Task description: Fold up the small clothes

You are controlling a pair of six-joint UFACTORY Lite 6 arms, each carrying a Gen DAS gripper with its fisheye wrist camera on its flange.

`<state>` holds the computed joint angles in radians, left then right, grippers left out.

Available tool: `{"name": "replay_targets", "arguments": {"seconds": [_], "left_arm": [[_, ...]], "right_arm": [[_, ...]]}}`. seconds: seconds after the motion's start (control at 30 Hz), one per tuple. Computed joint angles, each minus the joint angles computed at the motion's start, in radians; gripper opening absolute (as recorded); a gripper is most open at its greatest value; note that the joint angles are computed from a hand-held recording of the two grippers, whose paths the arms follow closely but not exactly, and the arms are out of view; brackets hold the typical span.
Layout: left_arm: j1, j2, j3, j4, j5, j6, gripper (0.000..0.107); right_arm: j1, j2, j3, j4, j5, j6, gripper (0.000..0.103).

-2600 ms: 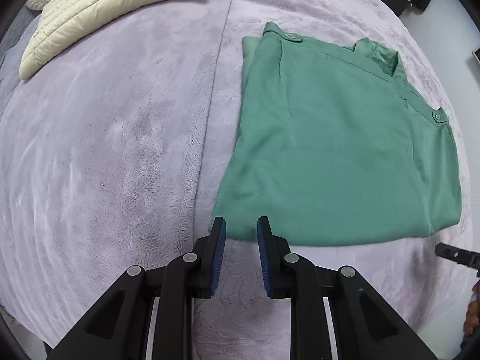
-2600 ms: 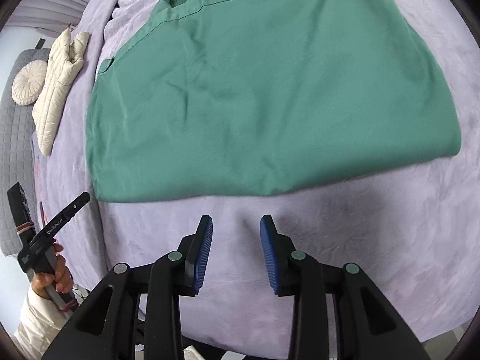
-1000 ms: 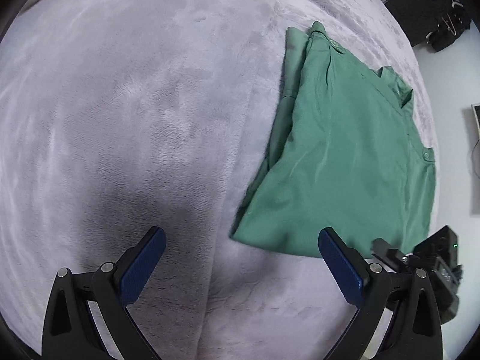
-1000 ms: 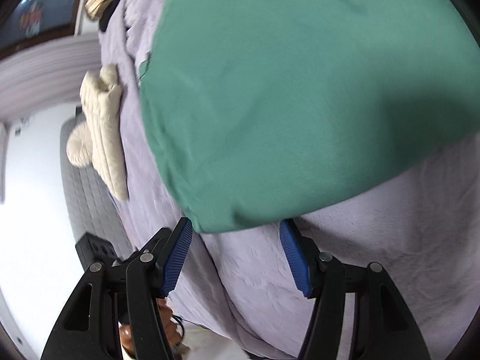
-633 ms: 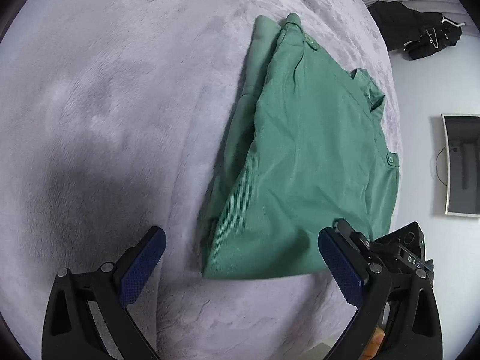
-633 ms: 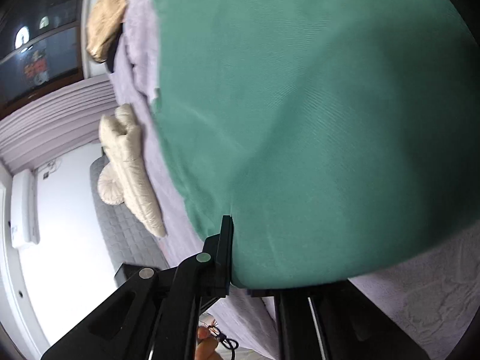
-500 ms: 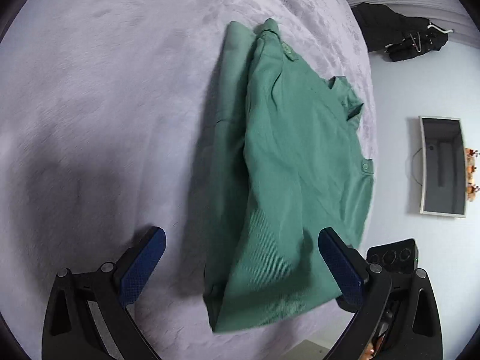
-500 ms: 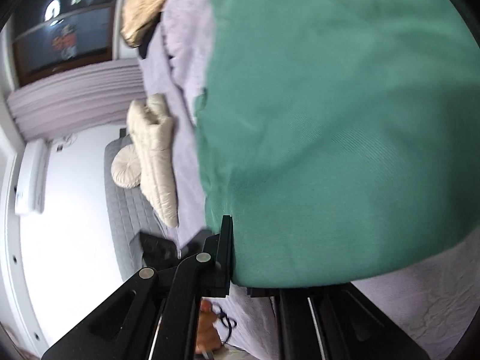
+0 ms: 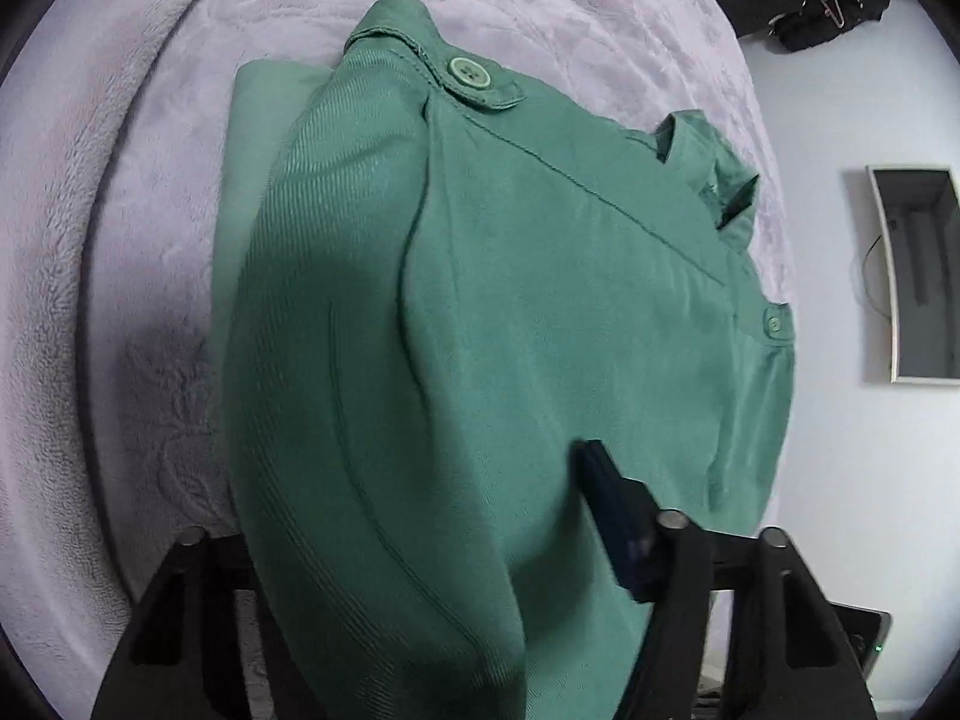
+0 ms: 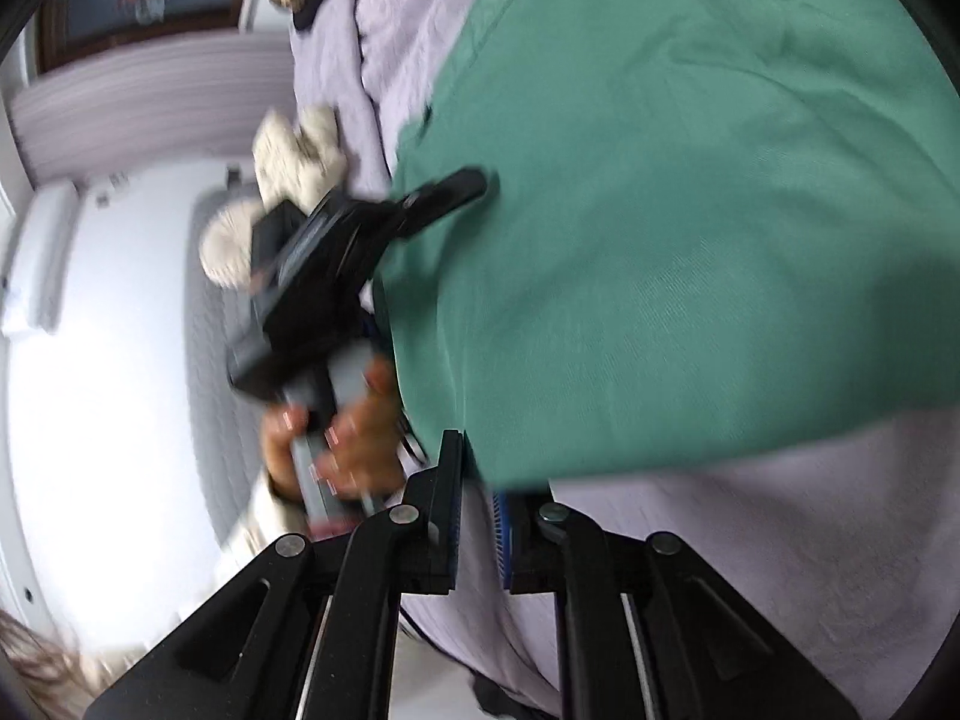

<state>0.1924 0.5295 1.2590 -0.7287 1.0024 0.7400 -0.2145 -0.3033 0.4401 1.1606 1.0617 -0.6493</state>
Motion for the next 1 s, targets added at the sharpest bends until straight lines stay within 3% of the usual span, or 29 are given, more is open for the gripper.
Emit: {"name": "replay_targets", "arguments": {"seconds": [0.03, 0.1, 0.17, 0.23, 0.27, 0.3, 0.5, 0.6, 0.77, 0.9, 1.0], "left_arm": [[-0.009, -0.006, 0.002, 0.024, -0.015, -0.013, 0.048], [-0.016, -0.023, 0.0, 0.05, -0.027, -0.028, 0.028], [-0.018, -0.064, -0.024, 0.043, -0.042, -0.017, 0.02], [-0.038, -0.13, -0.066, 0.047, -0.077, -0.015, 0.017], [-0.051, -0.157, -0.083, 0.044, -0.092, -0.017, 0.016], [-0.061, -0.182, -0.095, 0.037, -0.1, -0.02, 0.016], [-0.118, -0.323, -0.142, -0.002, -0.112, -0.066, 0.012], [-0.177, -0.408, -0.132, 0.032, -0.102, -0.137, 0.011], [-0.378, -0.497, -0.021, 0.133, -0.106, -0.316, 0.011], [-0.66, -0.434, 0.144, 0.364, -0.143, -0.57, 0.011], [-0.854, -0.307, 0.331, 0.534, -0.123, -0.744, 0.011]], "right_arm": [[-0.036, -0.024, 0.011, -0.066, 0.042, 0.012, 0.017], [-0.128, -0.059, 0.051, -0.171, 0.108, 0.02, 0.024], [-0.237, -0.065, 0.131, -0.262, 0.118, 0.027, 0.028], [-0.285, -0.039, 0.23, -0.344, 0.026, 0.06, 0.022], [-0.273, 0.003, 0.281, -0.385, -0.037, 0.088, 0.005], [-0.267, 0.053, 0.328, -0.4, -0.085, 0.086, 0.003], [-0.048, 0.372, 0.446, -0.456, -0.355, 0.086, 0.002], [-0.03, 0.445, 0.4, -0.336, -0.433, -0.033, 0.001], [-0.088, 0.442, 0.385, -0.271, -0.378, -0.133, 0.001], [-0.225, 0.517, 0.409, -0.17, -0.218, -0.259, 0.001], [-0.426, 0.5, 0.387, -0.168, -0.069, -0.315, 0.003]]}}
